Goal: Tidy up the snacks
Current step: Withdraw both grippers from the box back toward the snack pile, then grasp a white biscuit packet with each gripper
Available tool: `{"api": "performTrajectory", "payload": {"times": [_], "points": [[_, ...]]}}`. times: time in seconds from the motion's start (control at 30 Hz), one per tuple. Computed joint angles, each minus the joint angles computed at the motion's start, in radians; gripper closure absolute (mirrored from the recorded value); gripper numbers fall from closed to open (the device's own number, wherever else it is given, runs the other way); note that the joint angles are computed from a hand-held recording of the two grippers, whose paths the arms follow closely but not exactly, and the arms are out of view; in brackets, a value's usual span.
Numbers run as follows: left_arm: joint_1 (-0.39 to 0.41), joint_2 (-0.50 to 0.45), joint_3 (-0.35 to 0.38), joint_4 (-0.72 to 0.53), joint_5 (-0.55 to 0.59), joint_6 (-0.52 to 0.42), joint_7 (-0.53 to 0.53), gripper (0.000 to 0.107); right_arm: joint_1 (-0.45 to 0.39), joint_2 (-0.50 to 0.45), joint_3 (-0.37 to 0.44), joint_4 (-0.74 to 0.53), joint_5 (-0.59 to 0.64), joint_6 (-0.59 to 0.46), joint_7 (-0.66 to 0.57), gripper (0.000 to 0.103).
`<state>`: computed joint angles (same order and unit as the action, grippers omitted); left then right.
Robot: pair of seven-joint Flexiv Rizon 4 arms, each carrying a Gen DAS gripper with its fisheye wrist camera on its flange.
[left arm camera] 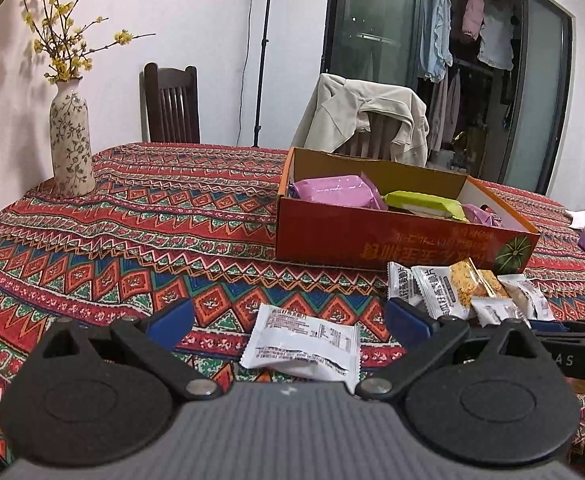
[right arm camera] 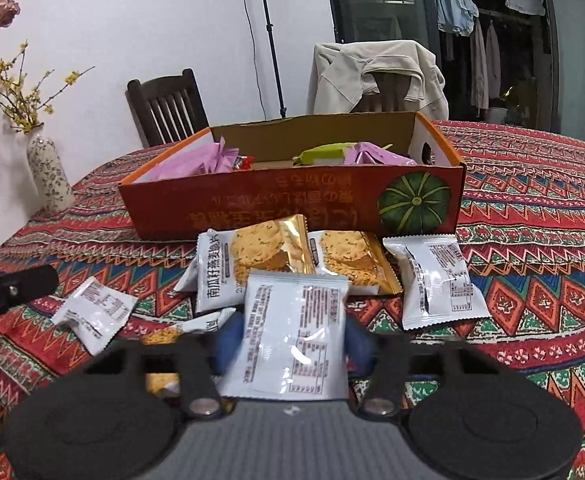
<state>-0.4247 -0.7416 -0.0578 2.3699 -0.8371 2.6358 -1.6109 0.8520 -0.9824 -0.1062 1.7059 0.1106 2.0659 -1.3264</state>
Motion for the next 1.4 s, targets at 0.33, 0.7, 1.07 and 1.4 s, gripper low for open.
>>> {"api": "performTrajectory", "payload": {"times": [0.33, 0.7, 1.07, 1.4], "points": [[-0.003, 0.003, 0.006, -0.057, -0.068, -0.151, 0.128, 0.004, 0.011, 0.002, -0.011, 0.016, 0.1, 0.111, -0.054, 0.059], [-0.02, -0.023, 0.043, -0.161, -0.132, -0.36, 0.275, 0.004, -0.041, 0.001, 0.034, 0.021, 0.121, 0.142, -0.071, 0.058], [-0.028, -0.026, 0.065, -0.13, -0.062, -0.324, 0.191, 0.011, -0.081, -0.005, 0.071, 0.027, 0.087, 0.16, -0.058, 0.058], [-0.048, -0.038, 0.051, -0.103, -0.074, -0.225, 0.15, 0.048, -0.092, -0.004, 0.082, 0.035, 0.075, 0.174, -0.05, 0.058]]}}
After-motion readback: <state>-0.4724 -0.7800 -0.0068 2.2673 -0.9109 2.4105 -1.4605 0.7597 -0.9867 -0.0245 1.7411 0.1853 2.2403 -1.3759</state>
